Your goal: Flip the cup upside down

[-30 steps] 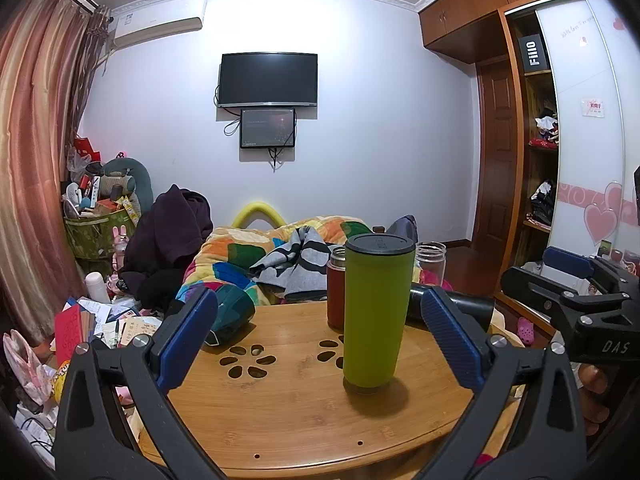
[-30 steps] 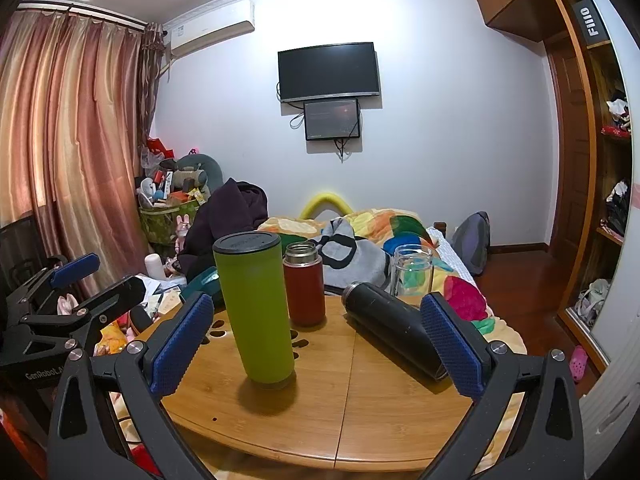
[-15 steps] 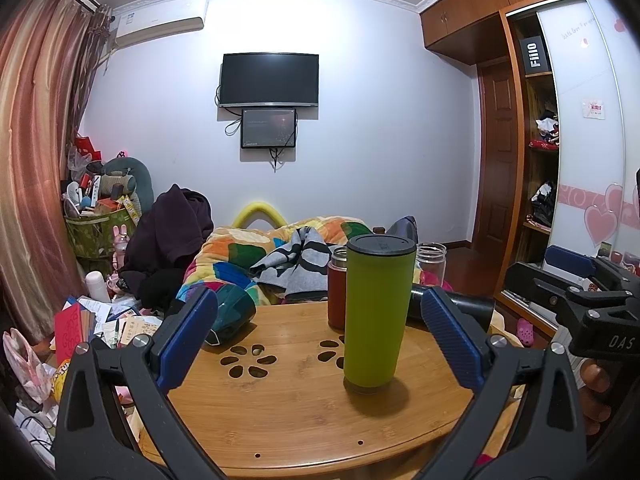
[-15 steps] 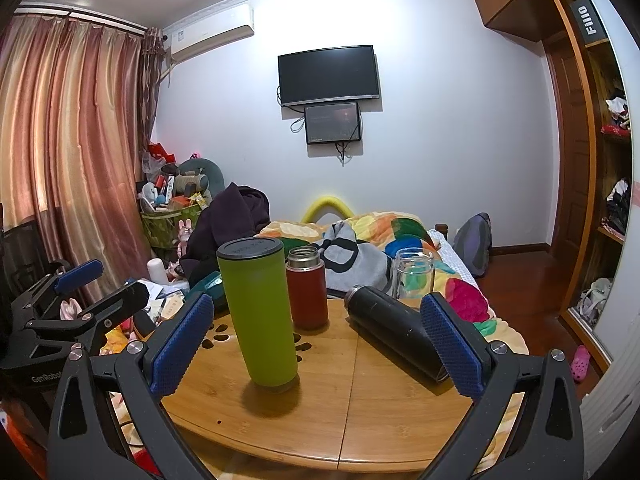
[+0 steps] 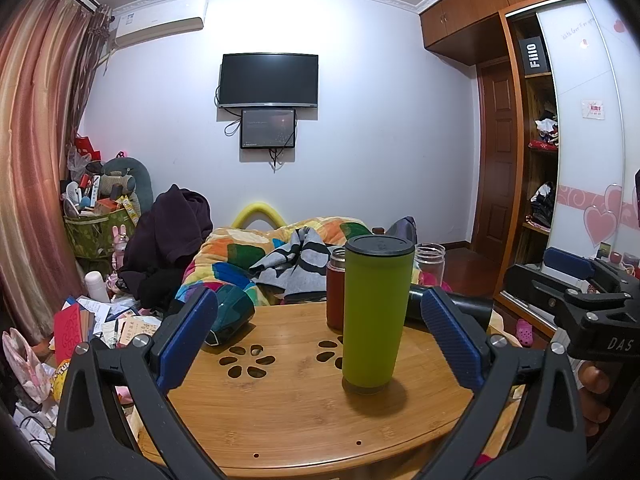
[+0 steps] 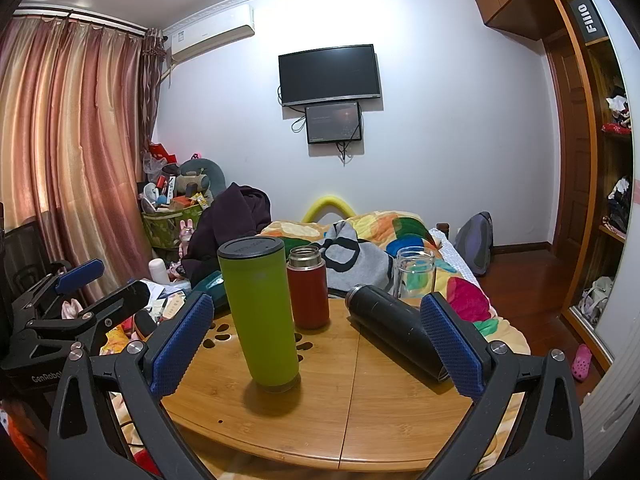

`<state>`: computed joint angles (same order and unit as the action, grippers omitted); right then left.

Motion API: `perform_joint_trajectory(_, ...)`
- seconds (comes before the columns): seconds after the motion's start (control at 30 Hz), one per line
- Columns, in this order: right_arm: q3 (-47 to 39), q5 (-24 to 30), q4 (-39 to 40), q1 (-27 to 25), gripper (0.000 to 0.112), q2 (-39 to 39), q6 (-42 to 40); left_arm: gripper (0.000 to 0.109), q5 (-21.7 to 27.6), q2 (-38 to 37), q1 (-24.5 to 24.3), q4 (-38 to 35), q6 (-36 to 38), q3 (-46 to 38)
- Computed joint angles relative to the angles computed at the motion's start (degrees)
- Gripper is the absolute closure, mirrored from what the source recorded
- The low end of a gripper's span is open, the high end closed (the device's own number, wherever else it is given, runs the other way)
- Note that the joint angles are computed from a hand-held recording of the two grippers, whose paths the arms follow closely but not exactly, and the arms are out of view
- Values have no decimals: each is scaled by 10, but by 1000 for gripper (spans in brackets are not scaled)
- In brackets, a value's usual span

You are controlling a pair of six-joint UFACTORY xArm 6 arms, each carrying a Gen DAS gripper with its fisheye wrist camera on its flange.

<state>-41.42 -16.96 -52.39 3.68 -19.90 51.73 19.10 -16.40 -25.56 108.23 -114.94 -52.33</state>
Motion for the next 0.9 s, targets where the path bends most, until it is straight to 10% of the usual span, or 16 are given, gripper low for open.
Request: perform_joint_trajectory(0.9,-1,2,-4,0,9,0,4,6,-17,2,0,7,-3,-7)
